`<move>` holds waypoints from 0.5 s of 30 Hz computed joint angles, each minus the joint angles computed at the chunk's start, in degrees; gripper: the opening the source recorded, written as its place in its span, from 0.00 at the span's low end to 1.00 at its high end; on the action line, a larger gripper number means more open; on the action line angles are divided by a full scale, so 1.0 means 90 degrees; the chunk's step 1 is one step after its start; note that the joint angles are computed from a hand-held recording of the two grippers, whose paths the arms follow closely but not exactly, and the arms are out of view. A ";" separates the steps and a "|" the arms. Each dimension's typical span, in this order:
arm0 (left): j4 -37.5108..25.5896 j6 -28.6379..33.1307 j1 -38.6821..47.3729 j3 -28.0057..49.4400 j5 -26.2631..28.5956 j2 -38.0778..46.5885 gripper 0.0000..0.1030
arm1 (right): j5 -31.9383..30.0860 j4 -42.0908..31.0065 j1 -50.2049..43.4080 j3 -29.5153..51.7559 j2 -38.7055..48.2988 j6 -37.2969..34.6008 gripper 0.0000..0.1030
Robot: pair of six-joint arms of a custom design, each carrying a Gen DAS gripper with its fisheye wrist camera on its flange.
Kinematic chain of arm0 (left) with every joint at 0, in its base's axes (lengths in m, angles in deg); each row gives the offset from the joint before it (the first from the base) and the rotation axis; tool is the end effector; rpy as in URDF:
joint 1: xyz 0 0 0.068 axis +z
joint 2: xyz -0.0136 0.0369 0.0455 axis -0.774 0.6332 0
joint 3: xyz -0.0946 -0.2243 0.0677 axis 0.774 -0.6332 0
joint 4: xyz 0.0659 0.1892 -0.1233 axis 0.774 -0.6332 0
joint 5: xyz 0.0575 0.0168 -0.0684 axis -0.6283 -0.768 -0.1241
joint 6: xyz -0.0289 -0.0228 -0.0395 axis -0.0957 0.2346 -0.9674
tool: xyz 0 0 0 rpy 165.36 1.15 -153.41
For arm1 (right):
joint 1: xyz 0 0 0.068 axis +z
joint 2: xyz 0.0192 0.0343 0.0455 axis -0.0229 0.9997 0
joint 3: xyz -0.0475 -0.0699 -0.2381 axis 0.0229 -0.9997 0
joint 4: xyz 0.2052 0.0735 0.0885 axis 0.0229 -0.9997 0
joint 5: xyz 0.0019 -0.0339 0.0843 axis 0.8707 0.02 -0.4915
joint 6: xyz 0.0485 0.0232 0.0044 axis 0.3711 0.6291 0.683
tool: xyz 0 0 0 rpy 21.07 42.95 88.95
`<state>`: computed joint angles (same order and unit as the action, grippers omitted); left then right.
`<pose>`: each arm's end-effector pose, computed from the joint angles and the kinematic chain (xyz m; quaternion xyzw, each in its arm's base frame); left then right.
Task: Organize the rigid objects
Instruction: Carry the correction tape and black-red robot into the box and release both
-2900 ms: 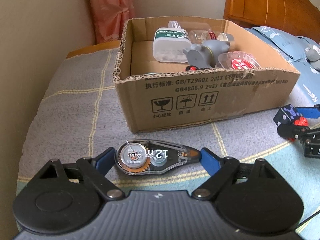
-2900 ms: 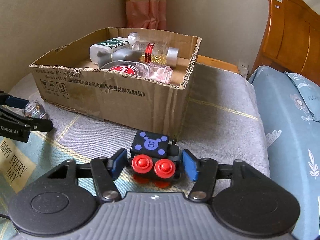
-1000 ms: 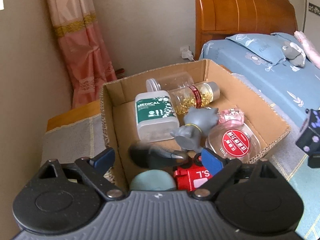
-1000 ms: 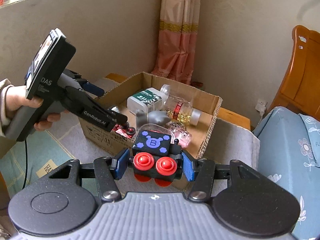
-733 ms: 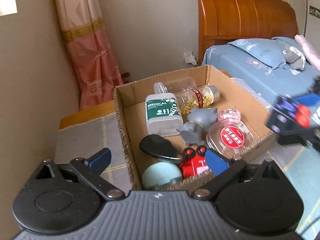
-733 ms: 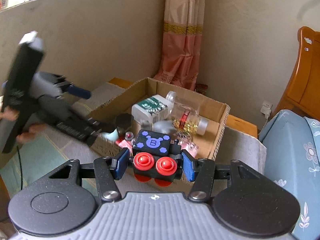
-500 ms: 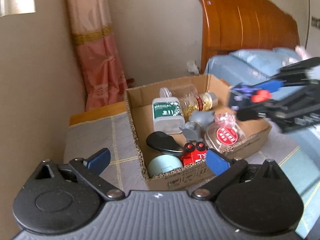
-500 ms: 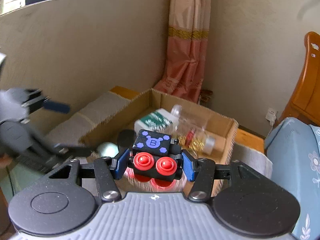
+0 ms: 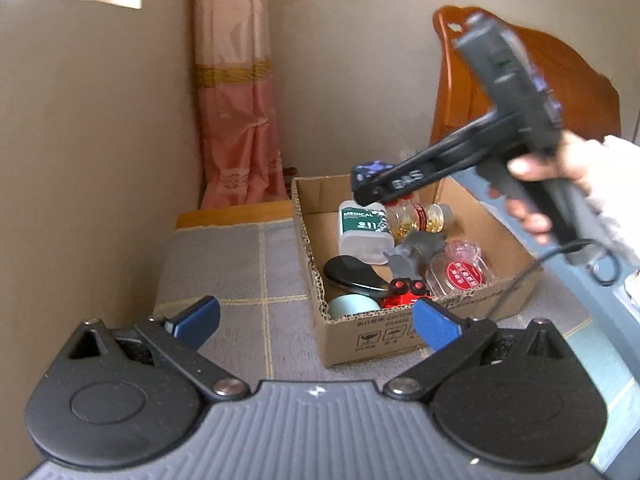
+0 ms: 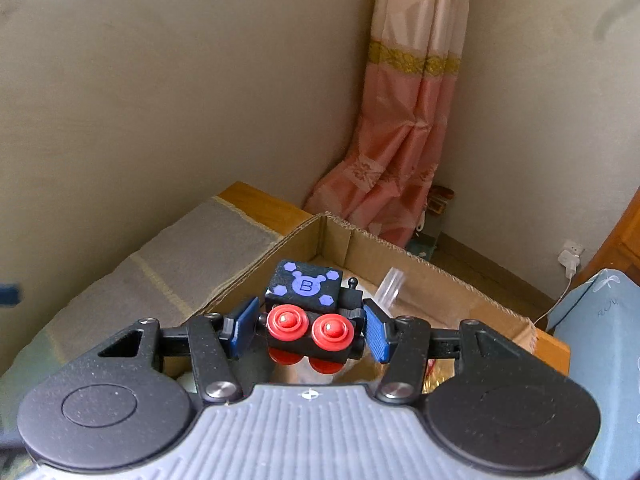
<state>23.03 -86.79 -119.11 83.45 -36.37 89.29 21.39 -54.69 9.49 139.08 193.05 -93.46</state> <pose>0.1353 -0.2685 0.1174 -0.0381 0.8922 -0.0030 0.4500 0.3781 0.0826 0.1387 -0.3313 0.8638 0.0941 0.3677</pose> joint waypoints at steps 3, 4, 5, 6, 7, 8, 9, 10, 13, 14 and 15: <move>-0.0028 -0.0390 -0.0127 -0.0045 -0.0050 0.0017 0.99 | 0.0193 -0.0142 0.0171 0.0547 0.0512 0.0213 0.59; -0.0001 -0.0468 -0.0163 -0.0077 -0.0070 0.0015 0.99 | 0.0247 -0.0187 0.0226 0.0700 0.0653 0.0259 0.59; 0.0003 -0.0540 -0.0191 -0.0101 -0.0085 0.0008 0.99 | 0.0327 -0.0199 0.0288 0.0837 0.0782 0.0311 0.59; -0.0006 -0.0619 -0.0224 -0.0124 -0.0106 -0.0003 0.99 | 0.0368 -0.0221 0.0349 0.0947 0.0880 0.0327 0.59; -0.0024 -0.0698 -0.0259 -0.0145 -0.0124 -0.0009 0.99 | 0.0403 -0.0251 0.0396 0.1049 0.0964 0.0325 0.59; -0.0059 -0.0774 -0.0280 -0.0152 -0.0131 -0.0006 0.99 | 0.0459 -0.0264 0.0443 0.1142 0.1044 0.0353 0.59; -0.0079 -0.0810 -0.0292 -0.0148 -0.0136 0.0013 0.99 | 0.0528 -0.0267 0.0501 0.1207 0.1111 0.0370 0.59; -0.0127 -0.0849 -0.0311 -0.0138 -0.0146 0.0027 0.99 | 0.0565 -0.0326 0.0532 0.1319 0.1181 0.0358 0.59; -0.0313 -0.0944 -0.0330 -0.0070 -0.0161 0.0093 0.99 | 0.0752 -0.0166 0.0605 0.1261 0.1174 0.0392 0.85; -0.0346 -0.0953 -0.0333 -0.0064 -0.0171 0.0099 0.99 | 0.0771 0.0024 0.0607 0.1085 0.1078 0.0390 0.90; -0.0366 -0.0965 -0.0338 -0.0073 -0.0189 0.0097 0.99 | 0.0741 0.0243 0.0594 0.0868 0.0961 0.0385 0.98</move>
<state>19.74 -95.48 -122.15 82.79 -38.07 90.16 28.06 -52.51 14.83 146.89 201.69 -90.00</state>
